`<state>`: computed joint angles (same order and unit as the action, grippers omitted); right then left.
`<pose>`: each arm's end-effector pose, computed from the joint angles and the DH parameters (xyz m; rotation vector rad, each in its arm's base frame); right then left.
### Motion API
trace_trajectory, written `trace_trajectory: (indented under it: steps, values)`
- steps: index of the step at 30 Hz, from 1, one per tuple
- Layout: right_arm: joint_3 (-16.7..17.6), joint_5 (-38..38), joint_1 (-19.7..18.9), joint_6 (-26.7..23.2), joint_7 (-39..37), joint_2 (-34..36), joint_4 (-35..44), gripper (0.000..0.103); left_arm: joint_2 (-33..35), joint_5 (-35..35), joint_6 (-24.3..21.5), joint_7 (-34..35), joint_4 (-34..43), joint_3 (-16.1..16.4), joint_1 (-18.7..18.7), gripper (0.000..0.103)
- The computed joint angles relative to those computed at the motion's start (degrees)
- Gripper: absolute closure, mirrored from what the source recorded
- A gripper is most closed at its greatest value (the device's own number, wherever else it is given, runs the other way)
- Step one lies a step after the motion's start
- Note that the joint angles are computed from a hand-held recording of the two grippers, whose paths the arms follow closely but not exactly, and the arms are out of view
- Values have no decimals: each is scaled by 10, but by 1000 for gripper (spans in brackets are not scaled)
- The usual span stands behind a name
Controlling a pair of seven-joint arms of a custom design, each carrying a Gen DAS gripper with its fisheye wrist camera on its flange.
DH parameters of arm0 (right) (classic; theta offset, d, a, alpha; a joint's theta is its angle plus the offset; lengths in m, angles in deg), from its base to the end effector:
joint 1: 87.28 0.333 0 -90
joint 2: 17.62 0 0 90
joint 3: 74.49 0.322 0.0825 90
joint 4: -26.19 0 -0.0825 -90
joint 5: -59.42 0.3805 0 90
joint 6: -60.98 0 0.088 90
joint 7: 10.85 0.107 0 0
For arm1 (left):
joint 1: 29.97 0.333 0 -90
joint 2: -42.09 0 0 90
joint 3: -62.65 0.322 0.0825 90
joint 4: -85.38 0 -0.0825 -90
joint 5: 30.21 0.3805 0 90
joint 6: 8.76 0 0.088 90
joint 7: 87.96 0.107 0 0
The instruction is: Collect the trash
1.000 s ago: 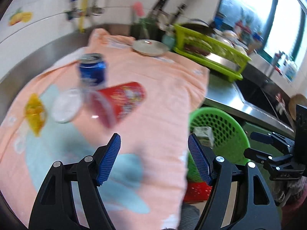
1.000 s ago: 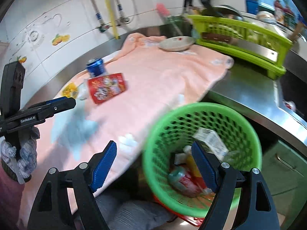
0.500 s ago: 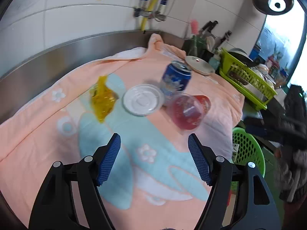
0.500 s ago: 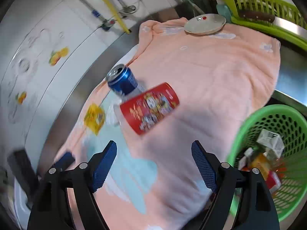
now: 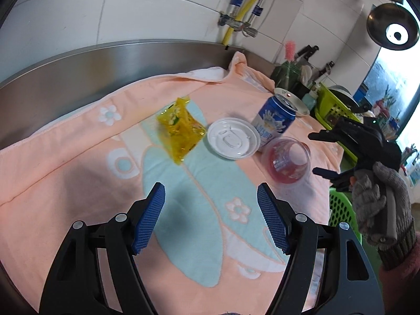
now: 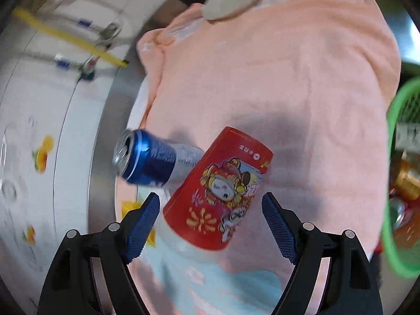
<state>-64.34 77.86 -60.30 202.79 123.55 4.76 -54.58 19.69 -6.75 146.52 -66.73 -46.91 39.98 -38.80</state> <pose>0.5915 0.4150 0.5678 -1.3910 1.9847 0.3641 0.3938 -0.2850 0.5771 -2.0708 1.5102 -1.0397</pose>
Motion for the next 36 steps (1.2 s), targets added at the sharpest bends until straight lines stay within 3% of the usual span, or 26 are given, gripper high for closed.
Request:
trace_trajectory:
  steps: [16,26,33,36]
  values:
    - [14,49,-8,10,47,59,37,26,0,-14,17,10,-17,7,7,31]
    - [46,138,-43,42,-67,31,-13,33,29,11,6,8,21,-2,12,31]
    - [46,175,-52,36,-135,1,-44,34,77,54,-22,1,78,0,2,31]
    - [49,199,-58,37,-175,-12,-59,34,107,95,-55,6,114,-2,-7,32]
